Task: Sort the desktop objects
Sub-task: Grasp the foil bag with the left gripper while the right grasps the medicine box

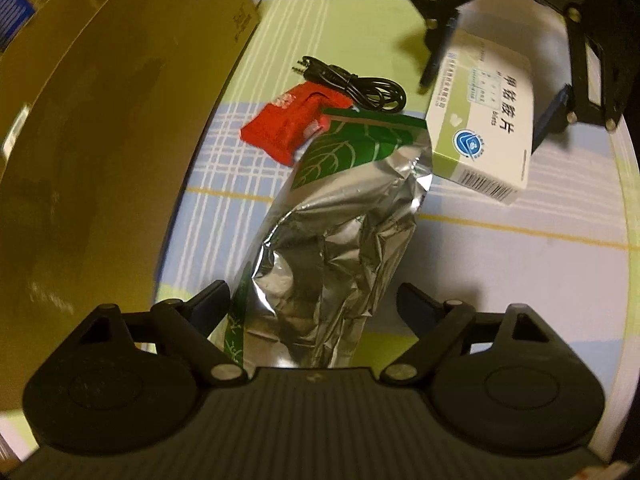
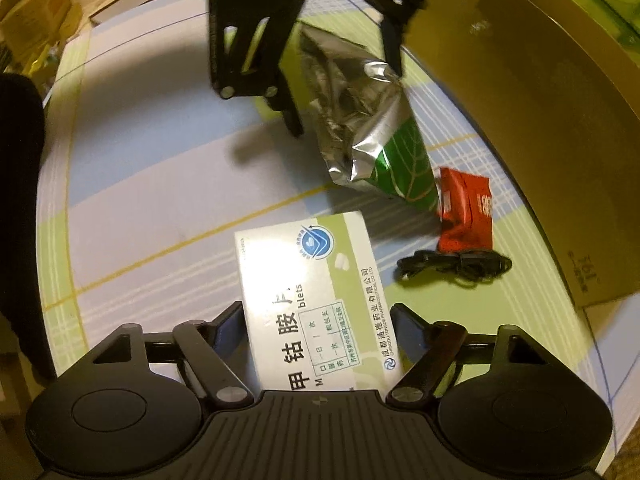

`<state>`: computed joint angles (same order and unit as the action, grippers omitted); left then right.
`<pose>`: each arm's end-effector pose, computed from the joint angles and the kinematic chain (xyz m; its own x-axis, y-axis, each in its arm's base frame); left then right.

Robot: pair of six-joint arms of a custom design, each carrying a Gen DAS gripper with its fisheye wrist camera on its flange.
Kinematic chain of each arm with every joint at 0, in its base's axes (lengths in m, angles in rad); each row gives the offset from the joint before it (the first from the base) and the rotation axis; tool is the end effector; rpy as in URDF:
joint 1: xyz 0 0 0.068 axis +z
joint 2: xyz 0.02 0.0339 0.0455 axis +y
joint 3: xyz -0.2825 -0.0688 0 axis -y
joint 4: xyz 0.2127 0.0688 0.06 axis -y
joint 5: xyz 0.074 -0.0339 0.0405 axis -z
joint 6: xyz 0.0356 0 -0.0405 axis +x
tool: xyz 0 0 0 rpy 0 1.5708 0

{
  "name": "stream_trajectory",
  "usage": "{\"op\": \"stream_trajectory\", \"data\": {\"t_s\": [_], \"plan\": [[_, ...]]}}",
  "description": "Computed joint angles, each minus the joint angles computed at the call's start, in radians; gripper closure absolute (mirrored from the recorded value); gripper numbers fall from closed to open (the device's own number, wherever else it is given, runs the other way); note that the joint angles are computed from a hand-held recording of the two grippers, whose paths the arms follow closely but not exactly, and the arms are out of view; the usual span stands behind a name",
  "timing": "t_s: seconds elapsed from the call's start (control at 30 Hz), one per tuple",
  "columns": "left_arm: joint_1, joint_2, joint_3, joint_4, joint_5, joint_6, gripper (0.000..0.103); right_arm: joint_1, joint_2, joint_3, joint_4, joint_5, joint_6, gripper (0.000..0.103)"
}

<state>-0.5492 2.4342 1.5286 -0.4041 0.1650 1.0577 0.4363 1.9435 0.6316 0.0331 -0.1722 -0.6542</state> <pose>0.3734 -0.2354 0.0613 0.0756 0.9613 -0.2650 0.9884 -0.0372 0.1470 0.2392 0.1182 0.0819 -0.4082 -0.8518 -0.3283 -0.8940 0.4457 -0.0450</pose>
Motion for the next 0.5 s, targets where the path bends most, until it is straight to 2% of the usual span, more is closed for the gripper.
{"op": "stream_trajectory", "data": {"t_s": [0.2, 0.3, 0.37, 0.5], "plan": [[-0.054, -0.095, -0.186, 0.091, -0.092, -0.245, 0.018, 0.001, -0.058, -0.067, 0.021, 0.023, 0.256, 0.033], [-0.079, -0.149, -0.295, 0.140, -0.104, -0.391, 0.023, 0.004, -0.097, -0.130, 0.064, 0.041, 0.411, 0.033], [-0.081, -0.185, -0.360, 0.160, -0.077, -0.509, 0.024, 0.000, -0.118, -0.167, 0.103, 0.036, 0.529, 0.033], [-0.099, -0.265, -0.536, 0.325, -0.069, -0.697, 0.024, -0.021, -0.161, -0.248, 0.184, 0.038, 0.690, 0.033]]}}
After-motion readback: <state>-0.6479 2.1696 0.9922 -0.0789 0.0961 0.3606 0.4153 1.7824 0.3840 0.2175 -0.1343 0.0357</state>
